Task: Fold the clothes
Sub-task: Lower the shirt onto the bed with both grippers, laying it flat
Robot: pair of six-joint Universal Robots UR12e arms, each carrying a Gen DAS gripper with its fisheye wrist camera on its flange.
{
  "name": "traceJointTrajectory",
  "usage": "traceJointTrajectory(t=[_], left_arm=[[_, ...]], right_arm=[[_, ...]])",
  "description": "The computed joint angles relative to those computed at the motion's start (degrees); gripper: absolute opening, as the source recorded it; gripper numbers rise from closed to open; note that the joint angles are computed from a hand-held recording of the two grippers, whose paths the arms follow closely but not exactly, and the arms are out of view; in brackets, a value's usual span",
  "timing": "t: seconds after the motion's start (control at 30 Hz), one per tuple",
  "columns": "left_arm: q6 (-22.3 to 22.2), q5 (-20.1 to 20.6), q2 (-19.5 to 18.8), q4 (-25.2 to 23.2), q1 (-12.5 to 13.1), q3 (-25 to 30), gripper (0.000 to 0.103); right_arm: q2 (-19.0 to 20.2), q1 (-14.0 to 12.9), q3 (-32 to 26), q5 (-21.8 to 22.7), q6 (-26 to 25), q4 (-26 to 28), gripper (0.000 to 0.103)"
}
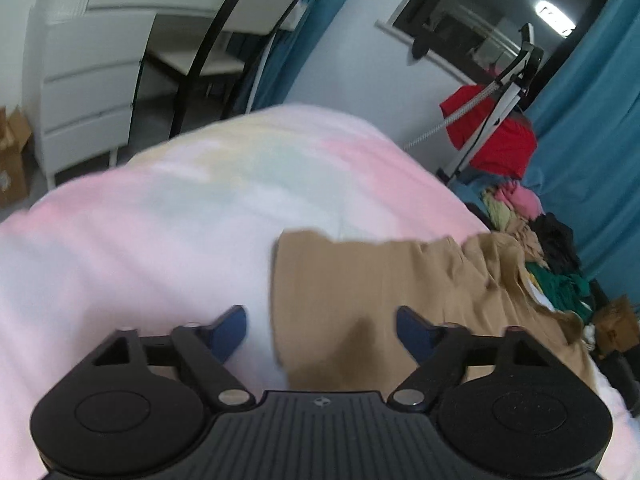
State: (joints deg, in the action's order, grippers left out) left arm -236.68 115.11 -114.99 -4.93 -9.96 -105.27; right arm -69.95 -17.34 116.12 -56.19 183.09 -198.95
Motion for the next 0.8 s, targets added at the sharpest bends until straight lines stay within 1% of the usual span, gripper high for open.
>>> traceJointTrajectory(t=[0.03, 0.07, 0.1, 0.13, 0.17, 0.2, 0.27, 0.33, 0.43, 0.5, 0.6, 0.67, 0.73, 0.77, 0.8], left_arm=[[1.6, 1.0, -0.9, -1.6, -0.1, 1.1, 0.065], [3.3, 1.9, -1.7, -3.3, -0.1, 2.3, 0.055], [4.9, 3.0, -2.6, -5.1, -0.2, 3.5, 0.043], [7.5, 5.0, -3.2, -5.7, -0.6, 4.4, 0.036], [10.1, 7.2, -3.9, -6.1, -1.0, 5.3, 0.016], [12.7, 8.0, -4.1, -5.5, -1.1, 5.6, 0.006], [16.2, 8.9, -3.9, -5.3, -0.8, 6.1, 0.005], [20.5, 11.2, -3.8, -4.5, -0.6, 7.0, 0.005], [27.3, 16.5, -4.1, -5.6, -0.3, 9.8, 0.004], [30.1, 19.7, -4.6, -8.2, 0.2, 12.2, 0.004], [32.9, 25.0, -6.3, -11.5, 0.7, 16.0, 0.005], [32.3, 27.0, -7.5, -14.3, 1.0, 18.1, 0.005], [30.4, 26.4, -8.4, -16.8, 1.4, 19.4, 0.005], [30.5, 25.0, -8.5, -15.7, 1.7, 19.1, 0.008], [30.1, 24.3, -8.7, -15.0, 1.8, 18.7, 0.016]], right_arm=[[0.7, 0.3, -0.3, -0.7, -0.5, -1.3, 0.074], [1.5, 0.8, -0.6, -1.7, -1.2, -2.4, 0.074], [2.1, 1.2, -1.0, -2.7, -2.0, -2.3, 0.074], [2.6, 1.7, -1.5, -3.7, -2.8, -1.3, 0.074], [3.0, 2.0, -2.1, -3.9, -3.0, 0.1, 0.074], [3.2, 2.0, -2.6, -3.3, -2.7, 1.8, 0.073], [3.3, 2.2, -2.9, -2.7, -2.1, 3.1, 0.073], [3.3, 2.3, -2.9, -2.7, -2.1, 3.5, 0.073], [3.1, 2.7, -2.4, -3.6, -2.9, 3.4, 0.073], [3.0, 3.0, -2.4, -4.2, -3.5, 3.7, 0.073], [3.5, 3.5, -3.0, -5.6, -3.3, 4.1, 0.073], [3.8, 3.7, -3.4, -6.4, -2.9, 4.2, 0.073], [4.1, 3.8, -3.7, -6.8, -2.6, 4.1, 0.073], [4.3, 3.8, -3.8, -7.0, -2.4, 4.0, 0.073], [4.5, 3.9, -4.0, -7.2, -2.2, 3.9, 0.073]])
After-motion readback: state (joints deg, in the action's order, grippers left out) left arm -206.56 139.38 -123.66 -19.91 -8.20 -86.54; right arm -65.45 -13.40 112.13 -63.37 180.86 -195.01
